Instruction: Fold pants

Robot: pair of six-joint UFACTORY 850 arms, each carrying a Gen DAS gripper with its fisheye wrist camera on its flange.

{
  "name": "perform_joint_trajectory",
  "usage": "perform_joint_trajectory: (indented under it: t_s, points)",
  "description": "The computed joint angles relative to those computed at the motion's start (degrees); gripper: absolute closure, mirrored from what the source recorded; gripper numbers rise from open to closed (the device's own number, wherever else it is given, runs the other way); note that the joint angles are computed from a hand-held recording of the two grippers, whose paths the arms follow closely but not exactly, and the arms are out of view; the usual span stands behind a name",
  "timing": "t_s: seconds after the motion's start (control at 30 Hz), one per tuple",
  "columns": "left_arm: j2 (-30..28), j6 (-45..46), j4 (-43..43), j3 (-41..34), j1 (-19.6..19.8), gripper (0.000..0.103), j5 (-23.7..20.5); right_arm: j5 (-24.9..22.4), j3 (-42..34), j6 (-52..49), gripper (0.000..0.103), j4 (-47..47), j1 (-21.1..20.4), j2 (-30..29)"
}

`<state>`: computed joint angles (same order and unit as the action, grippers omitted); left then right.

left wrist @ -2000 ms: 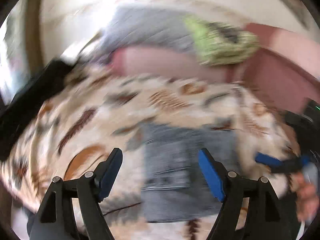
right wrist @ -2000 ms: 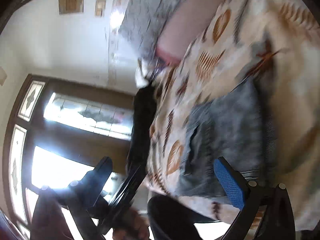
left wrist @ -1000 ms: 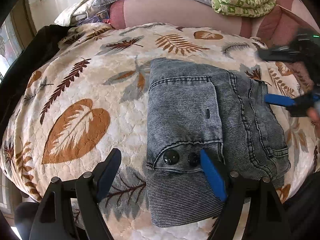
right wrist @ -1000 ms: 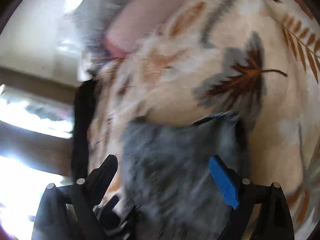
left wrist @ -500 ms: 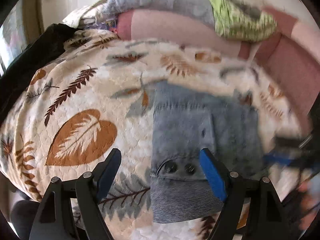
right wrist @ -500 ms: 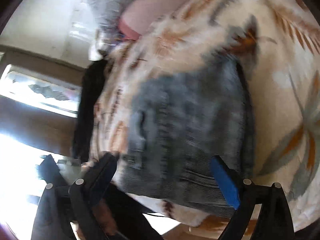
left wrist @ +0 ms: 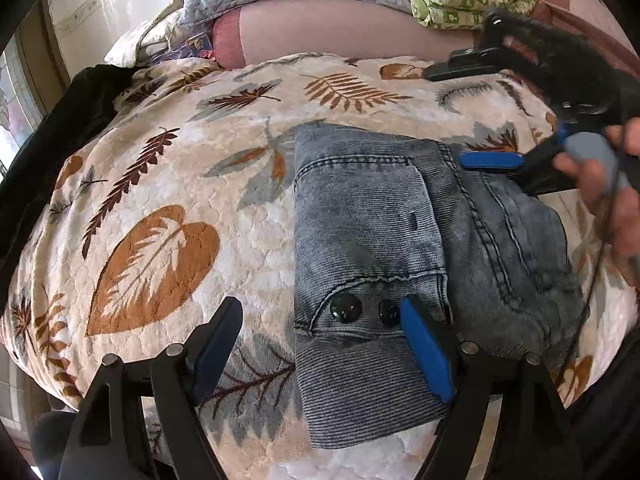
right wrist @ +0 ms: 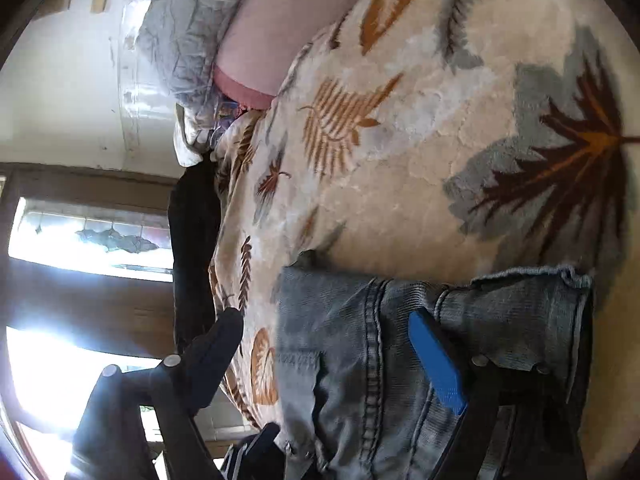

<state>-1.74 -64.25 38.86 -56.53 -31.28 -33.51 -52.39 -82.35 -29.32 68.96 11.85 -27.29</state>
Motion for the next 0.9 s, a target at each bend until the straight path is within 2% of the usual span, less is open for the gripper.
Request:
perform_joint_trajectory:
  t_s: [0.1, 0.17, 0.27, 0.37, 0.47, 0.7, 0.77, 0.8, 0.83, 0.9]
  points:
    - [3.2, 4.6, -7.1, 1.8, 2.8, 0.022, 5.0, -0.2, 5.2, -4.4, 0.015, -1.1, -0.4, 6.4]
    - [6.0, 2.1, -7.5, 3.9, 4.0, 0.022, 7.9, -2.1, 11.2, -7.6, 0.013, 2.0, -1.7, 11.5]
    - [8.0, -0.3, -7.1, 5.5, 5.5, 0.022, 8.9, -6.9, 23.5, -9.8, 0.008, 9.0, -4.3, 20.0]
    - [7.6, 0.3, -8.4, 5.5, 6.5, 0.022, 8.0, -7.8, 31.6, -10.2, 0.008, 12.5, -4.4, 24.4]
    - [7.4, 5.1, -14.3, 5.7, 7.4, 0.022, 9.2, -4.4, 33.9, -8.7, 0.008, 14.4, -3.8, 23.8]
    - [8.1, 2.7, -12.8, 6.6, 7.0, 0.022, 8.8, 1.7, 35.1, -10.2, 0.009, 20.2, -3.9, 22.4]
    - [7.8, 3.6, -13.8, 6.3, 7.2, 0.022, 8.7, 4.0, 34.2, -8.7, 0.023, 18.9, -3.0, 22.3]
    - [7.8, 3.0, -13.2, 6.4, 7.2, 0.022, 8.7, 6.1, 33.6, -6.4, 0.062, 15.8, -2.5, 22.7]
    - [7.8, 2.7, -12.8, 6.4, 7.1, 0.022, 8.8, 6.5, 33.3, -4.6, 0.081, 14.3, -2.1, 22.8]
    - [7.6, 3.0, -13.0, 6.3, 7.2, 0.022, 8.8, 7.3, 33.7, -3.2, 0.081, 12.4, -1.9, 23.5]
